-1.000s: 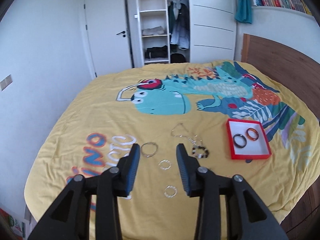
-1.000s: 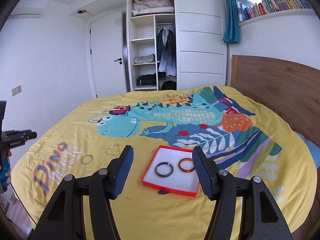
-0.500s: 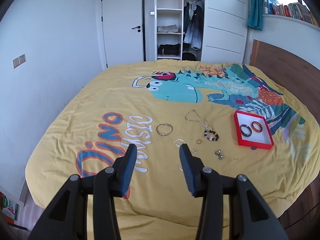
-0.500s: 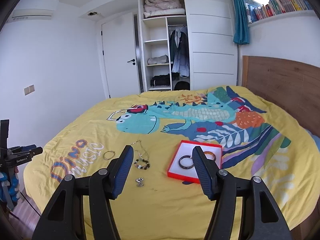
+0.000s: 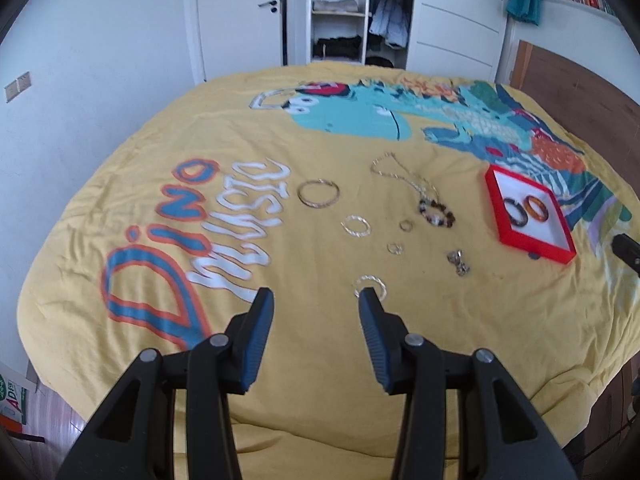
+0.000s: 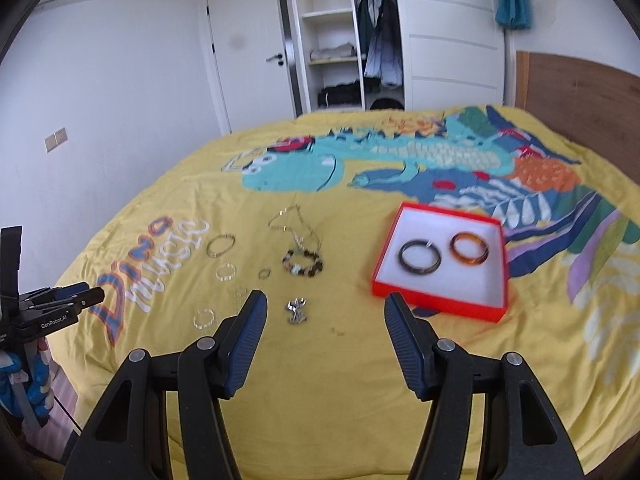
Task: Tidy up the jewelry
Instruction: 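Grasp the twisted silver hoop with the left tool while the right tool grasps the silver watch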
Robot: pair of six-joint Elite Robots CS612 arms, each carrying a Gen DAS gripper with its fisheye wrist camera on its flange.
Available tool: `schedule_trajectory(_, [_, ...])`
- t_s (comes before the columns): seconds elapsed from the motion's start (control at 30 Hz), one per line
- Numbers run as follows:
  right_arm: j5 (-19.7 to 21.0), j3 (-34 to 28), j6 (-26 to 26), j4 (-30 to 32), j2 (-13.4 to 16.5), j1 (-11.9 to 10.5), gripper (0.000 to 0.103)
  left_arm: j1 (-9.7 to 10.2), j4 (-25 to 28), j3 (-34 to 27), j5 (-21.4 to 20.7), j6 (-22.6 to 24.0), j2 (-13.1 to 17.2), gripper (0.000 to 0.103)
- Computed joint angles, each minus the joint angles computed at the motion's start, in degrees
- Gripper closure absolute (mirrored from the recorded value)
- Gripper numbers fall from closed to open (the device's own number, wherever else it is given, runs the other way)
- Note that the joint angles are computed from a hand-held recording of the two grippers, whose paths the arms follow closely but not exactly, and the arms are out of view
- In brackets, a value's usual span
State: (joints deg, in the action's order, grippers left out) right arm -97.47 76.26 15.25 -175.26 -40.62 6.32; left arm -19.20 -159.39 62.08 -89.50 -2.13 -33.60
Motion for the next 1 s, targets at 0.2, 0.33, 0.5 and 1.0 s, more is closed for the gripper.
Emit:
schedule_trajectory(0.2, [4.08, -5.2, -0.38, 6.41, 4.36, -0.49, 0.043, -0.45, 7.41, -5.66, -2.54, 0.17, 4.38, 0.061])
schedule_trajectory(0.33, [7.37, -8.99, -0.48, 10.2, 7.2, -1.08, 0.043, -0.52, 11.68, -9.97, -3.12, -0.35, 7.11, 0.061])
schedule_trajectory(0.5, [10.4, -13.45, -1.37, 13.44, 10.23, -1.43, 0.043, -0.23, 16.06, -15.78, -5.88, -1.87, 10.46, 0.06])
schedule_trajectory(1.0, [14.3, -21.97, -1.82, 18.63, 15.75, -1.74, 0.043, -0.02, 28.06, -31.35, -6.02, -3.78, 19.22, 0.061])
